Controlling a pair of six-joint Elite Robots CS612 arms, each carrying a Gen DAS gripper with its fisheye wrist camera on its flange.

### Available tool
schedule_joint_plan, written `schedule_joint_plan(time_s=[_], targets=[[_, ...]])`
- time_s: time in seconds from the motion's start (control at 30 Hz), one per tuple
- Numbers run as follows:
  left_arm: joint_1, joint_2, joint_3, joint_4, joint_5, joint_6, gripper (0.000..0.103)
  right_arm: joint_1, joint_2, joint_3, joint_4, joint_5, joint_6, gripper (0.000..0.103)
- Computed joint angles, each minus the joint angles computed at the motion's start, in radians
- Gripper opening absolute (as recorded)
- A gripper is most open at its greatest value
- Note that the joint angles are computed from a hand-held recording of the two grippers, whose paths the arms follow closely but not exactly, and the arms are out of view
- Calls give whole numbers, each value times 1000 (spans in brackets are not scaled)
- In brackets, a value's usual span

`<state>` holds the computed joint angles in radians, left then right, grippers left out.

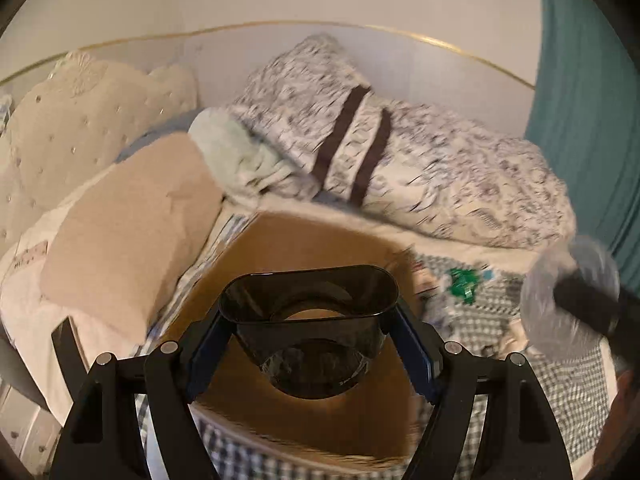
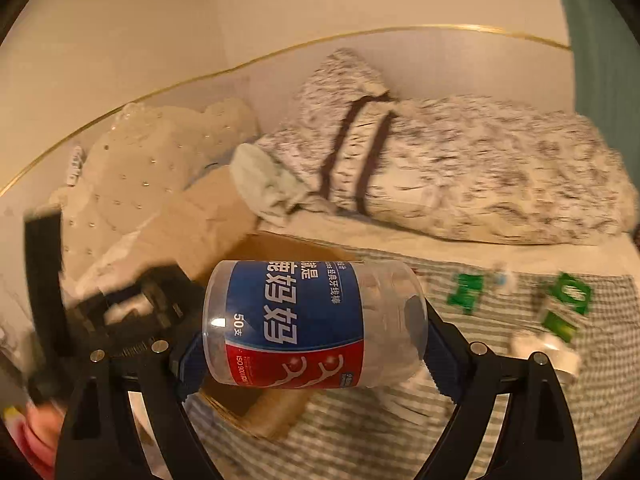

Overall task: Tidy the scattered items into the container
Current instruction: 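Carry the floss bottle and glasses case into the cardboard box and release both, then move both grippers back over the items on the gingham sheet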

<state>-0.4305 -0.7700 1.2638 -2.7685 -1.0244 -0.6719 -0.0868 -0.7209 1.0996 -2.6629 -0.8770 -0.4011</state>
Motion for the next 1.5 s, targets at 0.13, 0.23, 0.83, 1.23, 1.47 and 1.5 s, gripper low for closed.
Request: schedule_joint_plan(time_s=[0.13, 0.23, 0.83, 1.23, 1.47, 1.5], targets=[[16, 11, 22, 10, -56, -12, 78, 40, 49, -89, 122, -12, -4, 89], [21, 24, 25, -8, -88, -15, 78, 65, 86, -143, 201, -50, -3, 89], [-14, 36, -8, 67, -63, -18, 103, 37, 68, -82, 41, -65, 72, 93], [-113, 61, -46, 2, -36, -15, 103, -105, -26, 187, -327, -299, 6, 93], [-156, 109, -105, 48, -70, 14, 103, -175, -30, 264, -360, -319, 21, 93], [-160, 114, -107, 46, -74, 12, 103, -182, -29, 272, -363, -313, 22, 93]])
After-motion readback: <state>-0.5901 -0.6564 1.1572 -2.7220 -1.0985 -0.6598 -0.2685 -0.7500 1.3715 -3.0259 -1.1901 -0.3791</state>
